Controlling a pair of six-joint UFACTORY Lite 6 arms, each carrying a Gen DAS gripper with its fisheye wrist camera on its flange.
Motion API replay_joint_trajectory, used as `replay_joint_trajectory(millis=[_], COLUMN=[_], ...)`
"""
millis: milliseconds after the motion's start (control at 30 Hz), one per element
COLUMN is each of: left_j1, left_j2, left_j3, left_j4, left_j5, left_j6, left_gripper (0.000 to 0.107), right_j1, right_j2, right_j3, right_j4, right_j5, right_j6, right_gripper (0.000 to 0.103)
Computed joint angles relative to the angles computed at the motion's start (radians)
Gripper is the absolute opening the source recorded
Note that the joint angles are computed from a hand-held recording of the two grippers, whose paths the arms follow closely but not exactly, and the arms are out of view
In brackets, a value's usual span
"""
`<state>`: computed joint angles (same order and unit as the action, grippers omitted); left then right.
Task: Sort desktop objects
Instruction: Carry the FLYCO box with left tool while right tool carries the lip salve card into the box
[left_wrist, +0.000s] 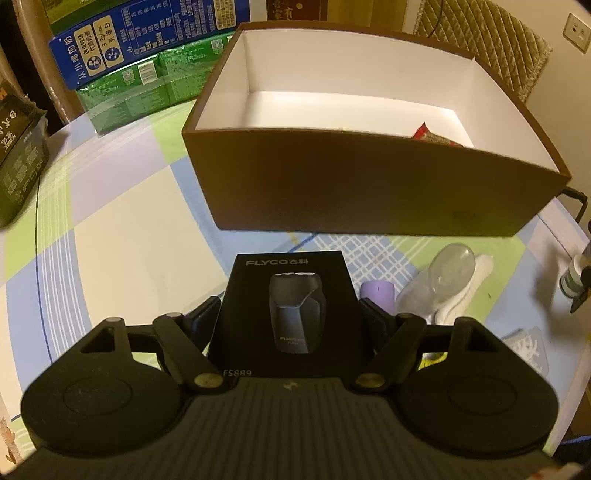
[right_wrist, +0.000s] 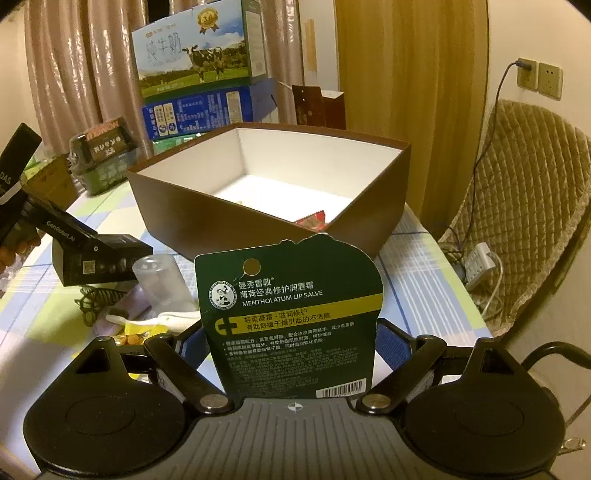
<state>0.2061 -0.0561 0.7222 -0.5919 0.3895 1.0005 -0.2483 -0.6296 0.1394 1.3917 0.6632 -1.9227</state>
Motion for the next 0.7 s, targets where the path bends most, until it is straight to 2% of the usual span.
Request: replay_joint_trajectory(millis=[200,400,533,700], left_j1=[-0.024,-0.1,-0.098,-0.045], left_j2=[0.045,0.117,0.103,0.009], left_j3=[0.0,0.024,0.006,-0.035], left_j4=[0.111,0.342,0.34,0.195], left_j5=[-0.016,-0.063,-0.096,-0.087], left_j6=[-0.123,-0.354,-0.348,-0.175], left_gripper=[0.077,0.08,0.077,0.077], right_j1=[0.015,0.011,-0.009,-0.042], right_j2=[-0.008,-0.027,-0.048,-0.065], right_j3=[-0.009,-0.02,-0.027,-0.027], right_j4=[-0.007,-0.017,-0.038,-0.063], right_j5=[-0.004,0.001,0.008,0.026], right_j6=[0.017,0.033,0.052,0.069], right_gripper=[0.088,0.088,0.088,0.088])
